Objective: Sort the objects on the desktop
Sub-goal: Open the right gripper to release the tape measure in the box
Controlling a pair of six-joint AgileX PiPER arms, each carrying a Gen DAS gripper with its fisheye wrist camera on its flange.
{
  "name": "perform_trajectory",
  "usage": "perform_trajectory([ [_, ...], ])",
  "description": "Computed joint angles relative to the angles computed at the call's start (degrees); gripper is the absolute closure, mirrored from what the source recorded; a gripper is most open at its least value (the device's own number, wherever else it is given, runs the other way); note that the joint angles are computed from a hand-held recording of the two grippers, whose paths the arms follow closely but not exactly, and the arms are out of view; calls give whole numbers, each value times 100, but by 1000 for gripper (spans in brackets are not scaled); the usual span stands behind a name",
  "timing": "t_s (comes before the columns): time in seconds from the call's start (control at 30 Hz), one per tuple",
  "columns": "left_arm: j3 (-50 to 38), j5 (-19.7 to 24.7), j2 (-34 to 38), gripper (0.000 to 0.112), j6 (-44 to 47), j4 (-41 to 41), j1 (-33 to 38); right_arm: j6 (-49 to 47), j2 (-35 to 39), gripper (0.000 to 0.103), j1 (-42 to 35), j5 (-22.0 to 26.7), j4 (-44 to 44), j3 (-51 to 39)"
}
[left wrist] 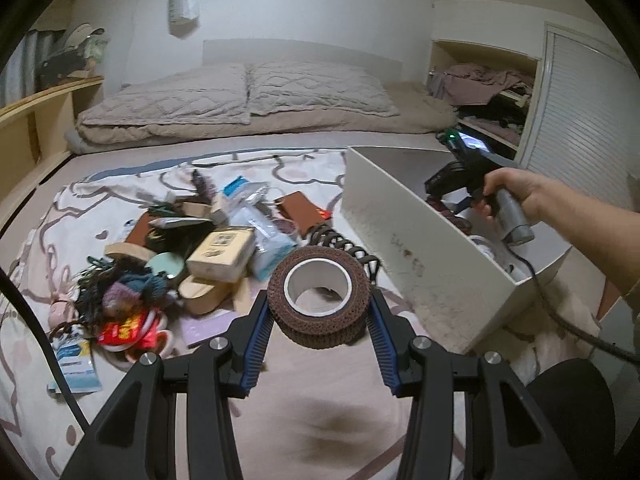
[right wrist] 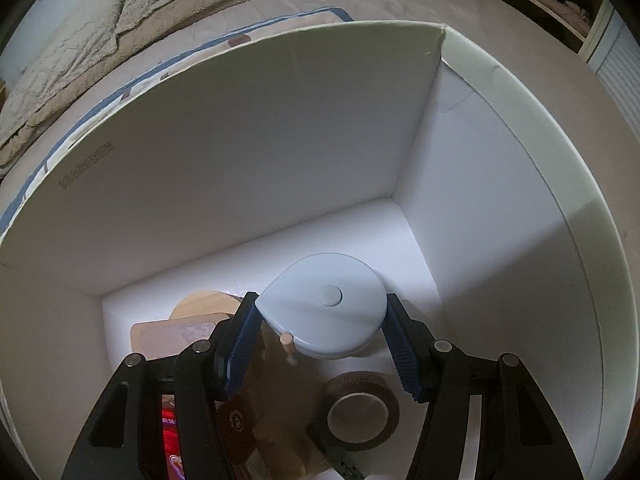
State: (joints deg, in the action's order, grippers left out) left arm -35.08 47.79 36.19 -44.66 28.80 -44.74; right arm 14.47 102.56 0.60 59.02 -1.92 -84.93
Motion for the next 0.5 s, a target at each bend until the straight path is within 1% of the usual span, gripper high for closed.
perform_trajectory([
  [0.07,-86,-78,145,65,59,-100,17,-57,-50,42,-43,-29,50,60],
  [0.2,-346,-410,476,65,654,-721,449,-241,-168,42,-179,-115,222,233],
  [0.37,-705,-731,901,65,1070,-1185,727,-472,-359,42,-353,-251,509,554],
  [0.4,-756,-764,955,65,1120,-1251,751,-525,-366,42,-401,-257,583,571],
  [0.5,-902,-815,1135,65,925,-1121,587,-717,-473,42,-555,-329,827,743],
])
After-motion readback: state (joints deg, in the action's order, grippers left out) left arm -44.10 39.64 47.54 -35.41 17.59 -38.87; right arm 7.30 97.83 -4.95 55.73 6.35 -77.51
